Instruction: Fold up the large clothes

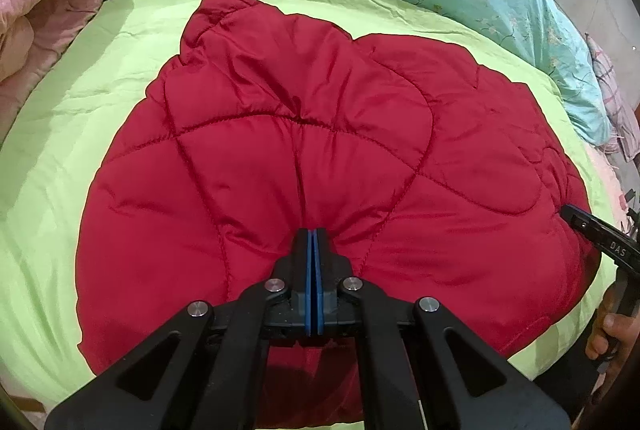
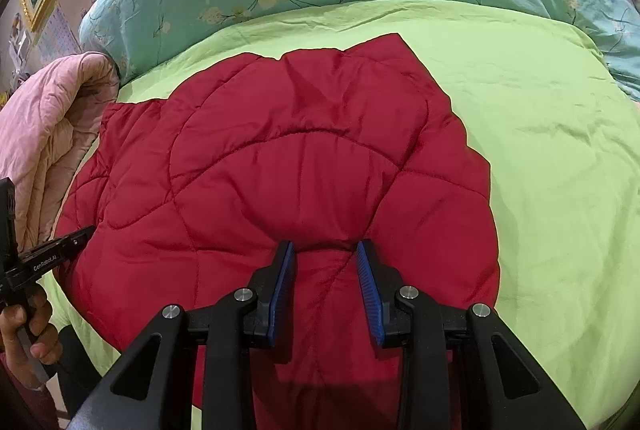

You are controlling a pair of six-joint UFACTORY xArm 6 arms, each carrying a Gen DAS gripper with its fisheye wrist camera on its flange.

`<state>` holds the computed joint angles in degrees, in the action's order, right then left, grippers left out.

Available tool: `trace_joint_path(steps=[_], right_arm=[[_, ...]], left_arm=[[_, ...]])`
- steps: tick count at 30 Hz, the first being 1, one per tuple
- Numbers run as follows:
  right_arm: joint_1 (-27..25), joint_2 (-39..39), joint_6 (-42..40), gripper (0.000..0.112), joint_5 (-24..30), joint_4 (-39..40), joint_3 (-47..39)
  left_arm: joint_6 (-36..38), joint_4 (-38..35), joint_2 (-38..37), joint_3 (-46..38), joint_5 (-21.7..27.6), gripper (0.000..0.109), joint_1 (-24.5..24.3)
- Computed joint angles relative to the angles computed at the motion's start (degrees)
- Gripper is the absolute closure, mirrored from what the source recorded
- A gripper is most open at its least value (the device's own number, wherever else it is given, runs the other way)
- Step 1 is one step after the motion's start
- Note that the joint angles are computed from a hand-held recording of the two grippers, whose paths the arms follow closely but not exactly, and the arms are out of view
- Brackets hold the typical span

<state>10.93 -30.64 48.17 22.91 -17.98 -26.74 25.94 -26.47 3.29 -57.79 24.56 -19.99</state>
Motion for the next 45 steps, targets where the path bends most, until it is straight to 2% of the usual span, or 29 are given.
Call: trace_joint_path(steps=[14,22,28,29,32,34,38,45], right_arm=[[1.7,-4.0,2.8,0.077,4.9,-1.6,0.1],[3.3,-4.7,0.9,0.076,3.4,-1.6,-2.0],[3.7,3.4,-4.7,0.076,1.5,0.4,-8.2],[3.6,5.4,-5.3,0.076,1.0,0.2,-9.8],[3.3,10.9,-8.9,0.074,0.4,1.9,-14.1],[2.9,14.1,-8.3,0.074,1.2,0.1,-16.7],[0.6,19.3,-7.6,0.073,3.8,-0.8,-20.4],[-2.6,24.7,-6.2,0.073,3.6,-0.1,-23.4]], left_arm=[[-4.5,6.2,-2.5,2.2,-2.0,0.106,-0.4],[-4.7,4.9,-5.6,4.4,-4.0,0.106,0.6],[-5.8,6.6,-1.6,-1.0,-5.7,0.104,0.8],[-7.2,7.9,0.6,-3.5,-5.2,0.100,0.9],[-12.3,11.4,6.6,-10.4,-1.6,0.100,1.8],[-13.4,12.4,9.8,-14.0,0.4,0.100,2.1],[-18.5,19.3,15.8,-20.3,3.2,0.100,2.2],[-23.4,24.0,20.1,-25.6,5.6,0.100,2.4]])
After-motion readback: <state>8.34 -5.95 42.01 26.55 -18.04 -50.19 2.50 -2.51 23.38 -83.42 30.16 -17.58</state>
